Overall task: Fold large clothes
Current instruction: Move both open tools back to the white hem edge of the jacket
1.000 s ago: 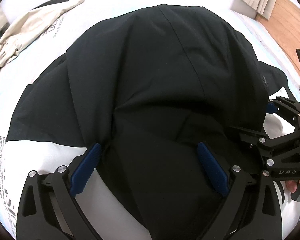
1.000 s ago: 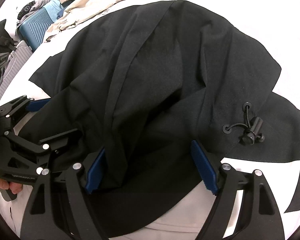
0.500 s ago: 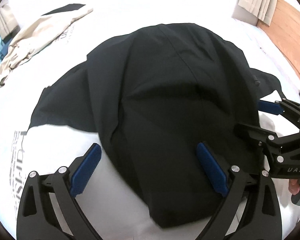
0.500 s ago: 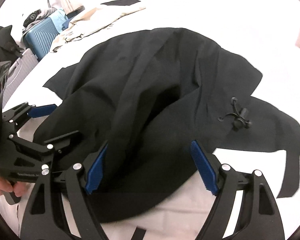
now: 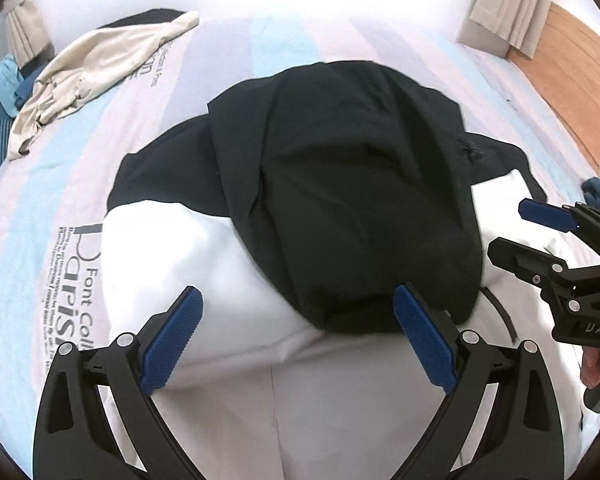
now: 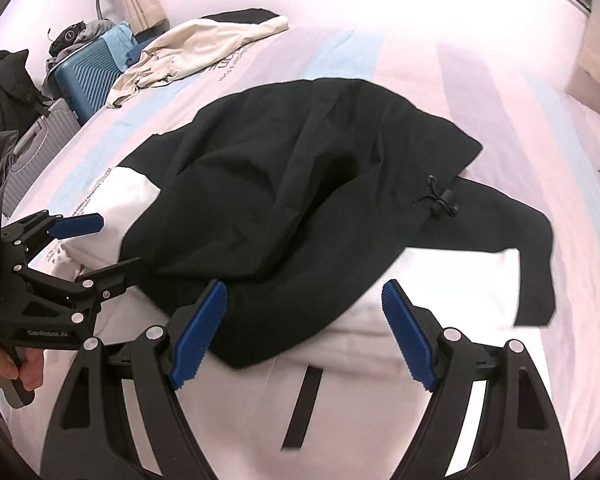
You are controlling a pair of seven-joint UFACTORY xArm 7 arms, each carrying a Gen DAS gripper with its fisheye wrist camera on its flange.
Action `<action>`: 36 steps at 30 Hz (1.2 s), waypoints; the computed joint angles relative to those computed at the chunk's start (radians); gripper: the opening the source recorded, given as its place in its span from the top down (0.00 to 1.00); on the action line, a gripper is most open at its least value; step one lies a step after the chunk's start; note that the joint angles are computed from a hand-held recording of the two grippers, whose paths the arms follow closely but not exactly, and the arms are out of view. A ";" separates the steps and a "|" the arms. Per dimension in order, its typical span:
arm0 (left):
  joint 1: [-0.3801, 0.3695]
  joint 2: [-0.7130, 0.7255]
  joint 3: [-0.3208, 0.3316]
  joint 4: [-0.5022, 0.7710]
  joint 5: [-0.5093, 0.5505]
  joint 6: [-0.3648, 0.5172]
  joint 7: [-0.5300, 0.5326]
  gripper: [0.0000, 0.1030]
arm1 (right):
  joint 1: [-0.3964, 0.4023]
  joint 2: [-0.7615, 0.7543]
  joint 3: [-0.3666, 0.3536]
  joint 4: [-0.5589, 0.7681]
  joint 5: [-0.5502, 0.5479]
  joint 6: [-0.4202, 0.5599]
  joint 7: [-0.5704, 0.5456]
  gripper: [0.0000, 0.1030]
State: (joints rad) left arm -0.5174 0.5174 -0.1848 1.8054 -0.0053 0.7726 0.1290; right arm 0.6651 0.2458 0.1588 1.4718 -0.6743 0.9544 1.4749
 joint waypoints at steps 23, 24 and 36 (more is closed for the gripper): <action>0.049 -0.690 -0.056 -0.738 -0.020 -0.098 -0.122 0.09 | 0.224 -0.071 0.129 0.074 0.019 0.395 0.309 0.14; 0.048 -0.738 -0.058 -0.773 -0.027 -0.092 -0.136 0.08 | 0.236 -0.077 0.140 0.076 0.015 0.411 0.329 0.10; 0.078 -1.164 -0.005 -1.091 -0.056 0.097 -0.125 0.08 | 0.372 -0.091 0.231 0.039 0.086 0.534 0.511 0.09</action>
State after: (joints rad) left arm -0.4389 -0.6468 -0.1902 0.7149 -0.0609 0.8691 0.0045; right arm 1.0373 0.1545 0.3901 1.5105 -0.5885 1.4879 1.9862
